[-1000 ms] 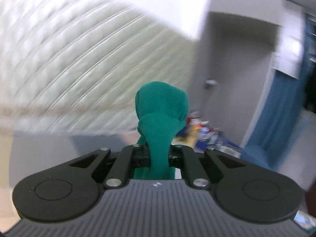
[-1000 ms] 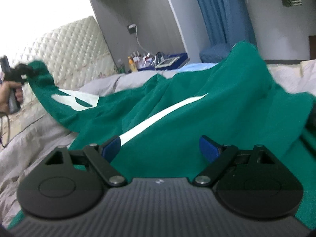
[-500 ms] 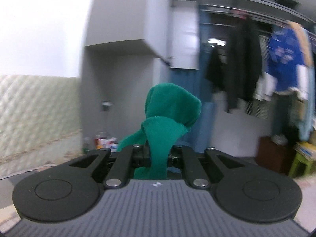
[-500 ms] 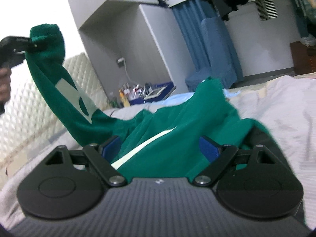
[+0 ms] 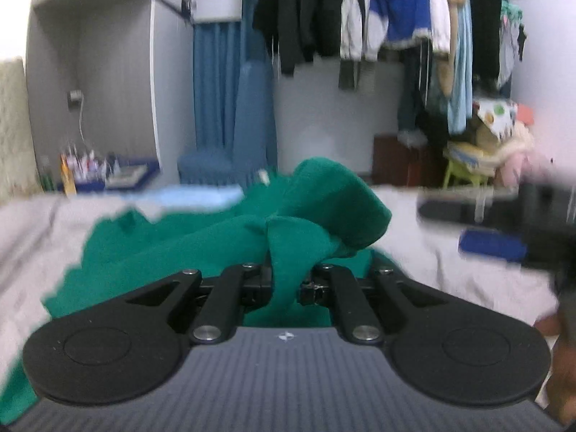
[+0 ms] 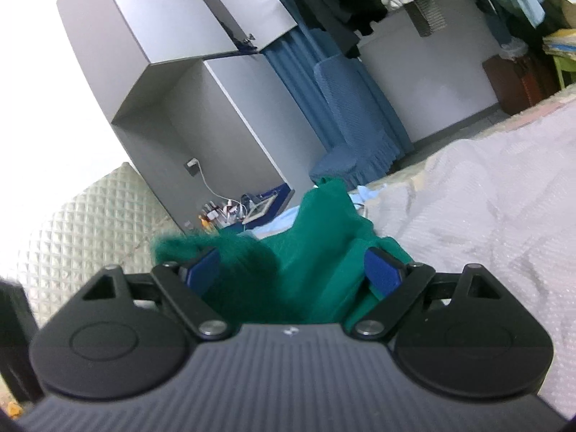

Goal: Fold large clothes
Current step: 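Lay the held sleeve across the hoodie body with the left gripper and release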

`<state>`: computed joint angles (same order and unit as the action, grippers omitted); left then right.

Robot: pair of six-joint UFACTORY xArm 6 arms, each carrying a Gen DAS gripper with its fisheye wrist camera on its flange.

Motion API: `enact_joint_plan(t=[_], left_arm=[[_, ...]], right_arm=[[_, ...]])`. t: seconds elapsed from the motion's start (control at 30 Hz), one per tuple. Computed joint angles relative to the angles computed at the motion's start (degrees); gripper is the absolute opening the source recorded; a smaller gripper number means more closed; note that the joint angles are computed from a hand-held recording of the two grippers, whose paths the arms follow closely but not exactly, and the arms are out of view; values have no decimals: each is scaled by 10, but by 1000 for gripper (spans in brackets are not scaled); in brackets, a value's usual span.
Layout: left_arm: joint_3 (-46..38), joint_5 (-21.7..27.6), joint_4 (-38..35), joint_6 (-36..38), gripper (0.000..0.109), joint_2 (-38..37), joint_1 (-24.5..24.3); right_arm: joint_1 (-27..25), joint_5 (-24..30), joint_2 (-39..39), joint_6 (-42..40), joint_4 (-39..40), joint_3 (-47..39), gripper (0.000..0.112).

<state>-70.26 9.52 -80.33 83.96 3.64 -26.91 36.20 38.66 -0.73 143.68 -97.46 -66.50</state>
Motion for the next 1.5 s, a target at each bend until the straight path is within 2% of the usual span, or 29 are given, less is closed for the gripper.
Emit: enact_joint_plan(t=[0.1,0.17,0.27,0.33,0.43,0.5,0.6,0.7,0.8,0.83,0.93,1.03,1.13,1.27,1.4,1.5], left_arm=[[20,-9,-21,14,11,15,-12],[22,5,-3,-15,12,24,-8],[42,29,30,-54,36,15,4],[69,58,41,-72,67,-12,26],[109,108,66,-127,74,-54,59],[139,135,77,-142,76,-93,80],[171,127,72,-146,78,-133,101],[180,122,80,-160,78,-147,130],[182,107,95,-180,78,-151,148],[180,105,99,-188,78,-150,154],[171,116,124,-212,78,-139,176],[163,125,154,-241,78,-124,191],[155,117,189,-259,78,-100,197],[153,100,269,-294,78,-67,203],[143,106,291,-320,78,-43,206],[149,96,286,-301,80,-45,201]], right_arm=[[-4,-6,-6,11,-12,10,89],[-13,-26,-5,25,-19,10,89],[-17,-48,5,32,-29,1,89],[-17,-57,12,26,-35,-9,89],[-15,-70,24,11,-36,-23,89],[-16,-85,35,-4,-36,-36,89],[-12,-105,49,-35,-29,-50,89],[-5,-117,69,-104,7,-72,89],[-2,-135,97,-208,87,-96,73],[-1,-139,108,-248,121,-105,65],[4,-144,145,-359,220,-133,46],[11,-125,175,-441,292,-158,36],[9,-111,201,-493,356,-177,34],[5,-98,235,-547,419,-202,34],[11,-77,252,-570,427,-222,34],[13,-76,249,-572,429,-218,34]])
